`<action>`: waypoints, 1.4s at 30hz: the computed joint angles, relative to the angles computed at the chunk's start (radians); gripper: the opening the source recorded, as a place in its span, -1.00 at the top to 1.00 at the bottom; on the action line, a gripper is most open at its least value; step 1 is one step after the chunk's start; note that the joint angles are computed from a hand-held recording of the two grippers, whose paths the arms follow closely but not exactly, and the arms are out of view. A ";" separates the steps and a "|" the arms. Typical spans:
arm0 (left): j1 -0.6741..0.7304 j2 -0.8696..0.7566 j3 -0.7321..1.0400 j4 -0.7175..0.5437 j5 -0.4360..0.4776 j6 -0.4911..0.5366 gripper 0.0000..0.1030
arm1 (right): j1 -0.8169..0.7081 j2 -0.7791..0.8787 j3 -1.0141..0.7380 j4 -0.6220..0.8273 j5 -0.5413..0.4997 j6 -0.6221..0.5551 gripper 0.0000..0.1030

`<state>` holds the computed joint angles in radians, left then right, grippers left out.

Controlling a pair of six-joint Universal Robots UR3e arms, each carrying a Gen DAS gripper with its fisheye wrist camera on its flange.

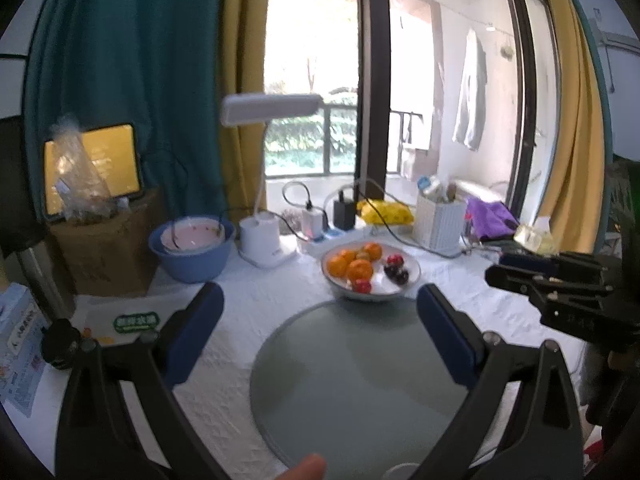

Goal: Organize fruits

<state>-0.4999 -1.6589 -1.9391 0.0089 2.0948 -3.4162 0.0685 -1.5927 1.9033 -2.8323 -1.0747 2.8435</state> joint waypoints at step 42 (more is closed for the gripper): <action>-0.226 0.066 0.011 0.053 0.279 -0.014 -0.91 | -0.219 -0.454 0.233 0.060 0.126 0.004 -0.30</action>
<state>-0.7258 -1.5925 -1.9281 0.0615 2.3742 -3.4306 -0.1505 -2.0465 2.1364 -2.7723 -0.9489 2.8477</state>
